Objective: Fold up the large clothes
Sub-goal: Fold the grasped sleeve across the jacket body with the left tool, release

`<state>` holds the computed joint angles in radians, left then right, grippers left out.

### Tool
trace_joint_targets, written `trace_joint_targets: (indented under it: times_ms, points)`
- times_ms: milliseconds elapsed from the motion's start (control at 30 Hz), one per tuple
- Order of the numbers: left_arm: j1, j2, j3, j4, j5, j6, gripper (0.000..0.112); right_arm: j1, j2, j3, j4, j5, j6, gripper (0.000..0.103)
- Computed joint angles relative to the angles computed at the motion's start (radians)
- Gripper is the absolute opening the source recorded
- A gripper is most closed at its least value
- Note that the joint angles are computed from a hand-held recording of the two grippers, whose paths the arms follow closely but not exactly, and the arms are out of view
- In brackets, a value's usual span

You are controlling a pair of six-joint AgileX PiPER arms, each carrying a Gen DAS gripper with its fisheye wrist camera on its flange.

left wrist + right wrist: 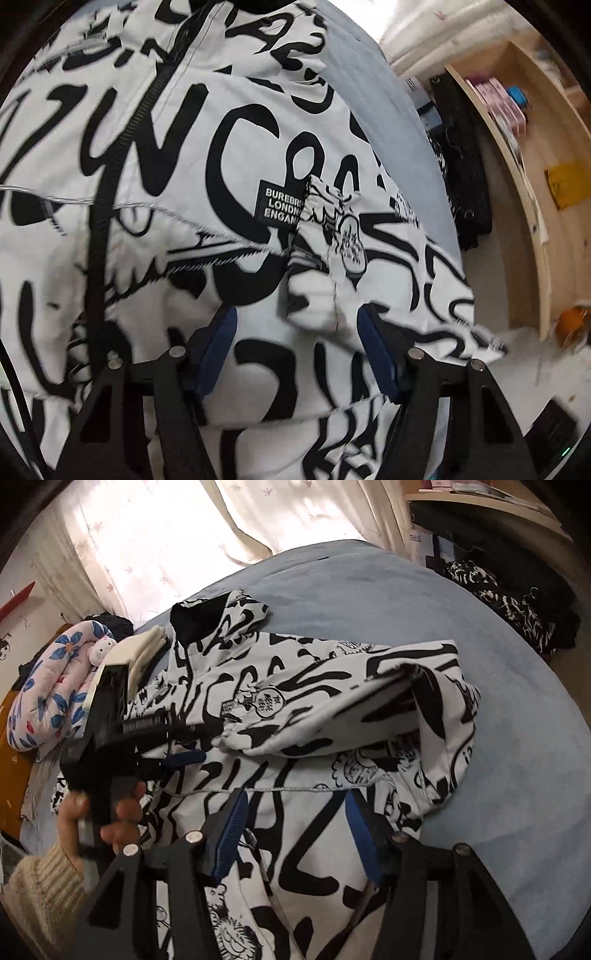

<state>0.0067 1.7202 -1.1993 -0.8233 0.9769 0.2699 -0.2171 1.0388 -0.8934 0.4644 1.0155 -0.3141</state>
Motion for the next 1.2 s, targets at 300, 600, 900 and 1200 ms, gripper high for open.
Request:
trace_joint_targets:
  times_ms: [300, 600, 900, 1200]
  points:
    - [-0.112, 0.110, -0.213, 0.159, 0.067, -0.212, 0.015, 0.182, 0.015, 0.038, -0.147, -0.109, 0.202, 0.055]
    - [-0.214, -0.176, -0.286, 0.485, -0.130, -0.408, 0.003, 0.176, -0.005, 0.055, -0.249, -0.122, 0.244, 0.055]
    - [0.097, -0.399, -0.087, 0.507, -0.109, -0.201, 0.002, 0.170, 0.050, 0.051, -0.270, -0.129, 0.245, 0.055]
    - [0.139, -0.208, -0.044, 0.106, 0.104, 0.034, 0.024, 0.169, 0.019, 0.057, -0.234, -0.101, 0.238, 0.055]
